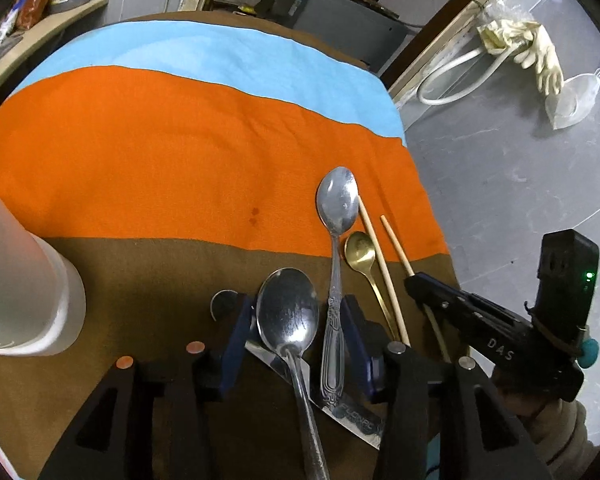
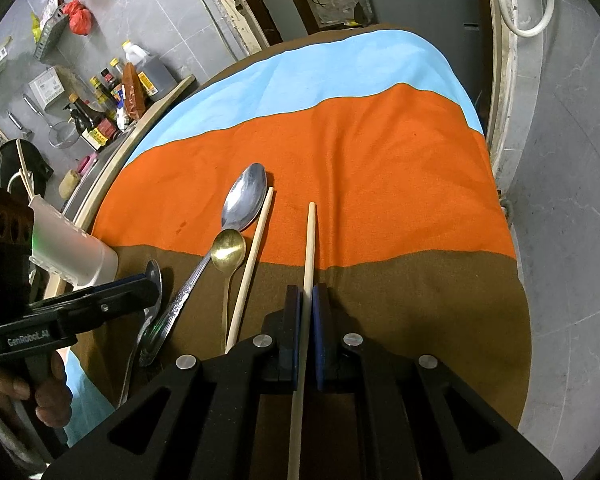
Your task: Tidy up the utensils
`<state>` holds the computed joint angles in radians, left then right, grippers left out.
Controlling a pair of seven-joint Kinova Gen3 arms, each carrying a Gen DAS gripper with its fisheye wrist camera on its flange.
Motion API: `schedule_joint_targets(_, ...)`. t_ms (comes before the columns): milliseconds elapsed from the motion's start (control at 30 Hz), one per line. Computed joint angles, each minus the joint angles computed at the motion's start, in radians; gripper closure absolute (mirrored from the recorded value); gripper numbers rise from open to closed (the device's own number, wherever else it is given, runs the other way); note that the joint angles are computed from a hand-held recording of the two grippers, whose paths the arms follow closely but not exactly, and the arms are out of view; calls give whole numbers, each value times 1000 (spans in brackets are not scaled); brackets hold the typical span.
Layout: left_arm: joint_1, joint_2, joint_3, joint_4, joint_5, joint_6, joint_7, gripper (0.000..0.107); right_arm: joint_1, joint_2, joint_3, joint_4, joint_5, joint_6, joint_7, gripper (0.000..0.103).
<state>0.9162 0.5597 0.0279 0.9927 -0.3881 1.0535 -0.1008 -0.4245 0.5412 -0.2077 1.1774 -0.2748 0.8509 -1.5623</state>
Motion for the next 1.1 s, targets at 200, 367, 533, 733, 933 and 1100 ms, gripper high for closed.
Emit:
schedule_joint_targets(200,-1,14,2,-21,-8,32,-42,85,0,0,0,1,-1,-2,0,97)
schedule_joint_targets(367,-6,-2,-3,14,-4,1,-17,96,-2,3,0,-4,-1,2,-2,97)
schedule_joint_targets(533,-7,32,7,-57,5,57,-58,101,-5,10,3,-22,3,23,-5,97)
schedule_joint_targets(733,9,39,-5,-93,9,62,-57,105,-26,29,19,-75,28,84,-31,97)
schedule_joint_targets(933,2,35,2,-75,37,16,-54,105,-35,41,23,-102,40,108,-47,97)
schedule_joint_targets(1100,-11,18,8,-29,66,-44,-40,105,-37,39,24,-100,47,109,-50,97)
